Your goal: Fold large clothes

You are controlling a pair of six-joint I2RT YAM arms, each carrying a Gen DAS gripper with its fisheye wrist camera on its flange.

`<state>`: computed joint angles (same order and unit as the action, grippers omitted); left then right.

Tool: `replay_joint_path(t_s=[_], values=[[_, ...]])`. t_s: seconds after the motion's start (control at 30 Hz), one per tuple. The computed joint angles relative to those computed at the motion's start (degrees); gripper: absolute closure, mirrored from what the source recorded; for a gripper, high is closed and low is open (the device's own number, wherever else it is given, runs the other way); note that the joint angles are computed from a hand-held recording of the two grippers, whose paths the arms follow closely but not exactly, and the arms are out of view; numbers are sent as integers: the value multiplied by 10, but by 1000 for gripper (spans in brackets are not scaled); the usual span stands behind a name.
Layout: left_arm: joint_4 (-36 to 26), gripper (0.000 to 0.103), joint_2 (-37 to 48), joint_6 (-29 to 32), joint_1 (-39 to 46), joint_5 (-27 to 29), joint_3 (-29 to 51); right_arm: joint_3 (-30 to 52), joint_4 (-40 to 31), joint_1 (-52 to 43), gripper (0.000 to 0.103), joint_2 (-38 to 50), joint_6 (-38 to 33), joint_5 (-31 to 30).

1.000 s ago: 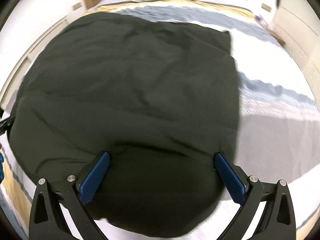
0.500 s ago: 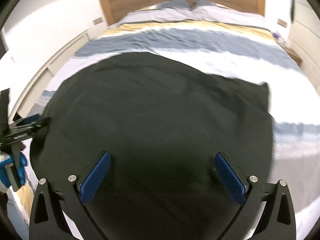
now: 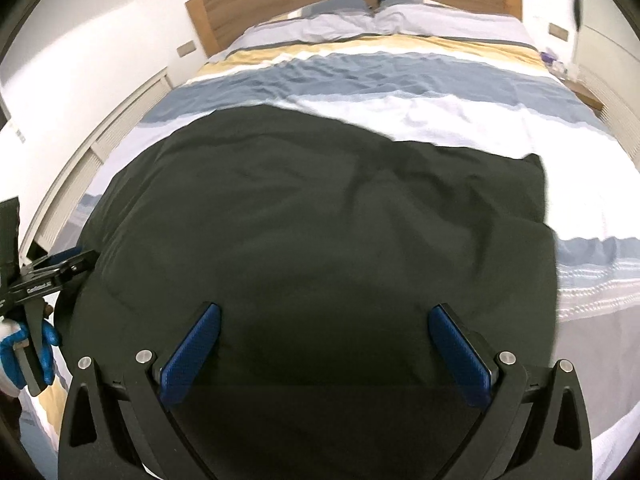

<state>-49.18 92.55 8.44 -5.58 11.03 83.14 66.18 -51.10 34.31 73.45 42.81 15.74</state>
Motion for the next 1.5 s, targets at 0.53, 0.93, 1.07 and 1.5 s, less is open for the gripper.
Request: replay_joint_path(t_s=[0.53,0.93,1.07,1.5], values=[[-141,9,105,78,158,114,160,-124,-10,-294,1,-174,-67,-189],[-278,9,242,145,243,260,220,-259,95,-480,1,-130,-153,-454],[-308,8,250,197,259,294,172,-315,124,-503,1,-132,-162,-548],[-315,0,322,190,238,391,140,-425,296,-472,1,-137,-84,-638]])
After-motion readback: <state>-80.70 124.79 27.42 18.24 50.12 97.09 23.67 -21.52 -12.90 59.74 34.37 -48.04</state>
